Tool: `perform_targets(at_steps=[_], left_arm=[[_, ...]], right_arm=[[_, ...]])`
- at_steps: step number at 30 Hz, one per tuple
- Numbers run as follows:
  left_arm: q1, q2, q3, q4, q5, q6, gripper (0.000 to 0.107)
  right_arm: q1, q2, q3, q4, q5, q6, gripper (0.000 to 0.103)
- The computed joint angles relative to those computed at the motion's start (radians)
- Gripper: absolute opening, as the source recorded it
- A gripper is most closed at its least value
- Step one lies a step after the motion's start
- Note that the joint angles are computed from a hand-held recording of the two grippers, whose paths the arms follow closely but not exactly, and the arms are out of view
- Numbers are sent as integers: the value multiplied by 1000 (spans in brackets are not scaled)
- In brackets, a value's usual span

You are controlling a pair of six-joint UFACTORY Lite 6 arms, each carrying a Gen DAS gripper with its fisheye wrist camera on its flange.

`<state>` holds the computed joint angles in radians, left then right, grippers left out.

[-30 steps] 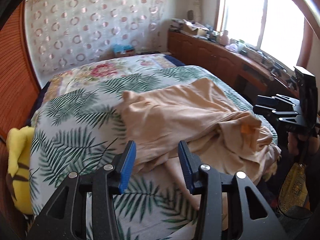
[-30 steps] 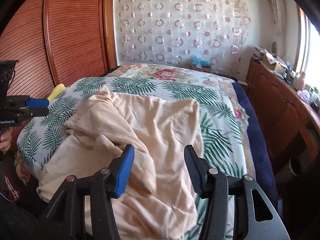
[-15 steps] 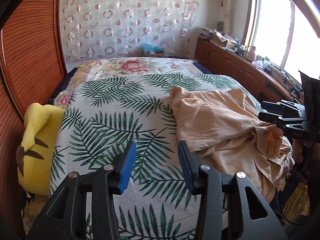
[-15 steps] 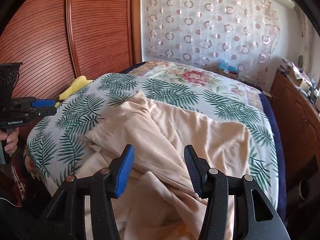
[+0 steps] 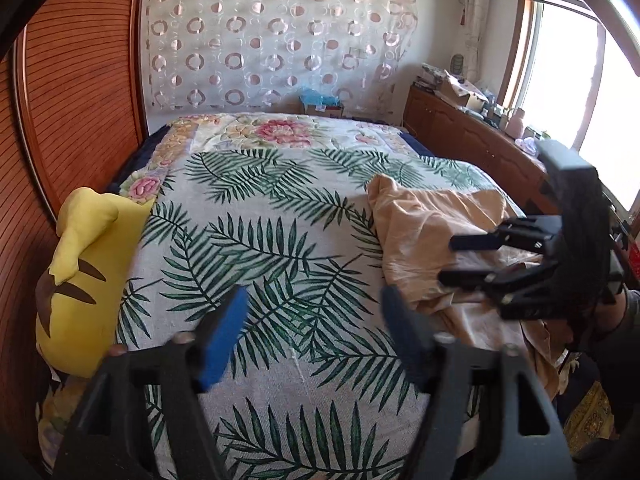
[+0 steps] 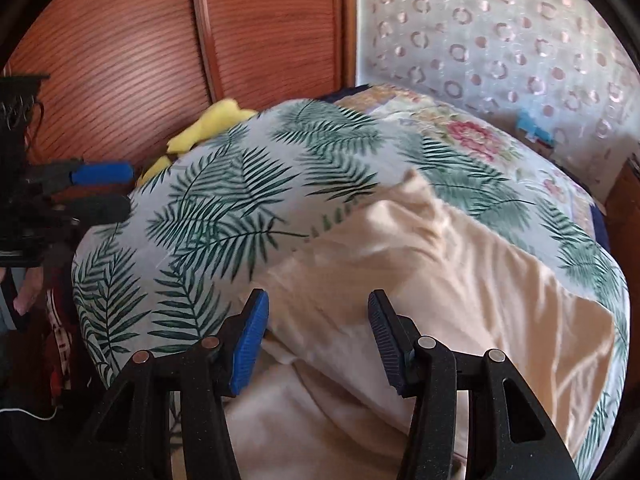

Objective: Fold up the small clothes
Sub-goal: 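Move the right gripper to the folded shirt and grasp its edge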

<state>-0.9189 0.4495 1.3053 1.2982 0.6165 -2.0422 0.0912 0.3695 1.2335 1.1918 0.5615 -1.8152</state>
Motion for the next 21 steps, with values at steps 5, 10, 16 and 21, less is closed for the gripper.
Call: perform_targets(at_steps=[5,10,16,21], left_arm=[[0,-22,-30,25,5,-32,79],[8,-30,-52,46,-14,-69,79],[7,-25,-59,62,-21,-89,79],[9,-16,-49,49,-25,-76,79]], right_arm=[[85,82,66,-103,-58,69,54],[139,145,107,-120,-125,77,54],[171,174,111,-36,-149,-27,23],[138,133,77,136,-126,-164,9]])
